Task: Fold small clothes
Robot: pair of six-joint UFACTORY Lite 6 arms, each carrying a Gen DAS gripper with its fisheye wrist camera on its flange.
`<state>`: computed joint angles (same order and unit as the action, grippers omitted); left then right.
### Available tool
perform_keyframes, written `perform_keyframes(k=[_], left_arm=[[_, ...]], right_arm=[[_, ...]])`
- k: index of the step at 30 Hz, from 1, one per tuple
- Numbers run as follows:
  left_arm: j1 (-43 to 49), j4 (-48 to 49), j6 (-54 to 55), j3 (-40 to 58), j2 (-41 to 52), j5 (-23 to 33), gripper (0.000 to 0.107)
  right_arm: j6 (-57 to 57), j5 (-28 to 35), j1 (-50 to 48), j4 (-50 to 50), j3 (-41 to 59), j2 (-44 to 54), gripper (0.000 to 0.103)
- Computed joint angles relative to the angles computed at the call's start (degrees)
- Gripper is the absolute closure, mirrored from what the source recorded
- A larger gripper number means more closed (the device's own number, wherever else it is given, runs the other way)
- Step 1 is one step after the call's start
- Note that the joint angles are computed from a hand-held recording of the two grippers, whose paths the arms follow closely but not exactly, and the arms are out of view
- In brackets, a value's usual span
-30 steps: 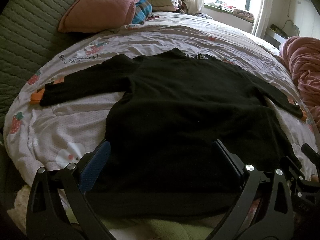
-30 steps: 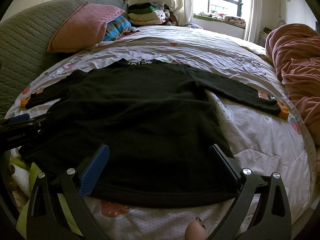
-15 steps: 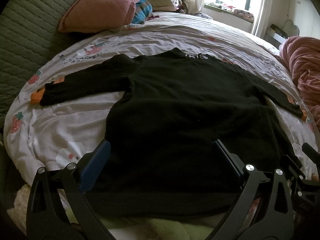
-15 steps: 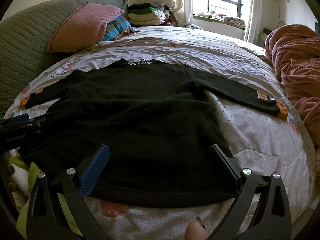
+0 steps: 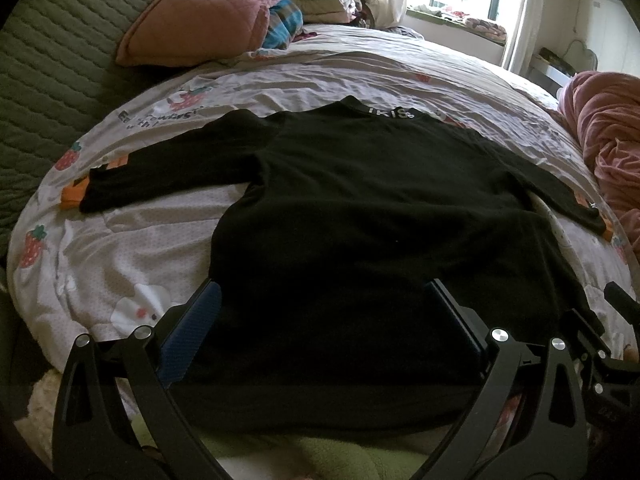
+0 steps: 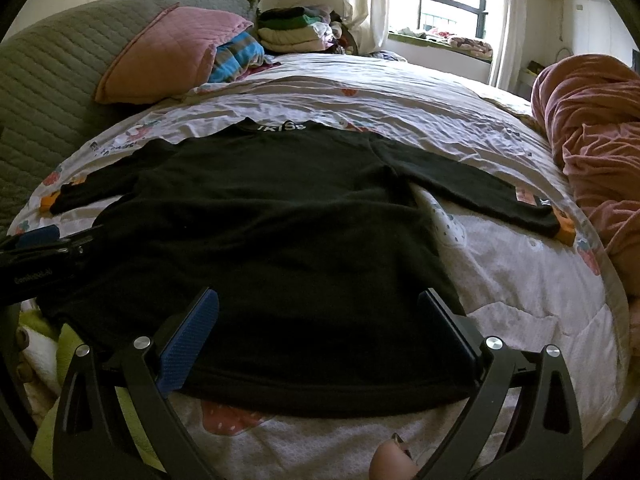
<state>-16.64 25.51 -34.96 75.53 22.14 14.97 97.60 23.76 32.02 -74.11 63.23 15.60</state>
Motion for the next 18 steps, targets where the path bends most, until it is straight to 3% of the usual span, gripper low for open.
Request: perform_keyframes(k=[7, 18], left_arm=[[-1.31, 1.28, -2.44, 2.49, 1.23, 2.09, 0.012], [0.58, -8.98, 7.92, 17.15, 9.52, 6.84, 0.012]], right_arm=[[-0.69, -0.17, -0.61, -0.08, 1.52, 0.74, 0.004], [-10.93, -1.14, -3.57, 6.83, 11.99, 7.42, 0.004]])
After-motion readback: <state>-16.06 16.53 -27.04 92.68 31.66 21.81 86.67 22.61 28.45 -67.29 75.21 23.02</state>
